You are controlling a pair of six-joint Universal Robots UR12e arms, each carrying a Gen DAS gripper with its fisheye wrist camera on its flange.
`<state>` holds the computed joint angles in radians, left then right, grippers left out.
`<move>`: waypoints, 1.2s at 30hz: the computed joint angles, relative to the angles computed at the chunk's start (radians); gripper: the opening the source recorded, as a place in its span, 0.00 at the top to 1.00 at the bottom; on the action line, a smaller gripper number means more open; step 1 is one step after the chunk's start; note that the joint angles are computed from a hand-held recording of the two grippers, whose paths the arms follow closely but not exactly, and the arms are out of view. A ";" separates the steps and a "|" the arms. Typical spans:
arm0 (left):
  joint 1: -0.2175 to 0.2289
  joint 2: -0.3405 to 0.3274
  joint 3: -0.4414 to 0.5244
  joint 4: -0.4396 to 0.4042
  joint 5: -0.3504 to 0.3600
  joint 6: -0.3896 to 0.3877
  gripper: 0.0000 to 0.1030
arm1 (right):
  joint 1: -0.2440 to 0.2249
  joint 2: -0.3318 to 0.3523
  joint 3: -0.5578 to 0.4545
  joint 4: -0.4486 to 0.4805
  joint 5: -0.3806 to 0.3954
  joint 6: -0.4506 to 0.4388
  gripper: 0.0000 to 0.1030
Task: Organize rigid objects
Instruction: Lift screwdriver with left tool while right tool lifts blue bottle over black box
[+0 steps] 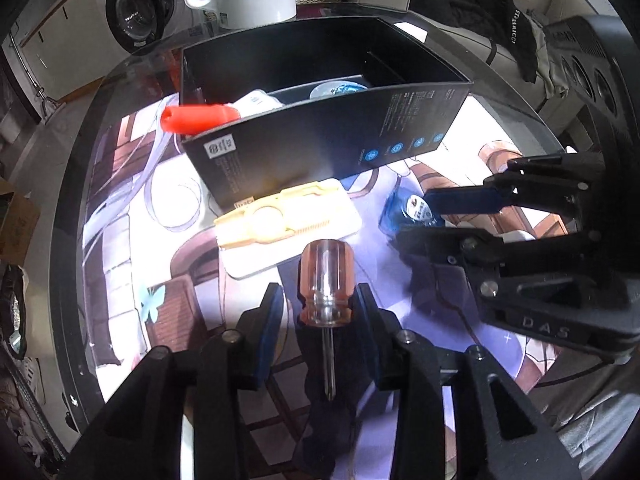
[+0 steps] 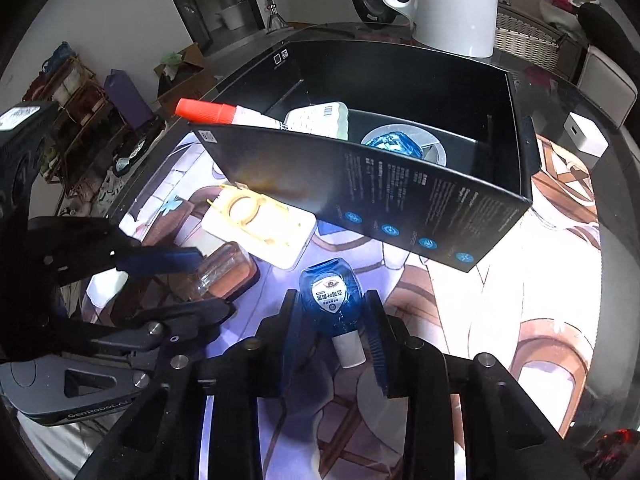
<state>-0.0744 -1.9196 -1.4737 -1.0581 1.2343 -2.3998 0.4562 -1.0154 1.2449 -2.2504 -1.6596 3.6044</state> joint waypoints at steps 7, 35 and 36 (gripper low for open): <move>-0.009 -0.008 0.005 0.016 0.013 -0.019 0.65 | 0.016 0.012 -0.016 0.011 -0.065 -0.019 0.66; 0.035 0.051 -0.067 0.275 -0.148 -0.091 0.75 | 0.035 -0.047 0.084 -0.280 -0.206 -0.015 0.70; 0.040 0.055 -0.078 0.323 -0.165 -0.101 0.75 | 0.041 -0.049 0.091 -0.324 -0.233 -0.024 0.70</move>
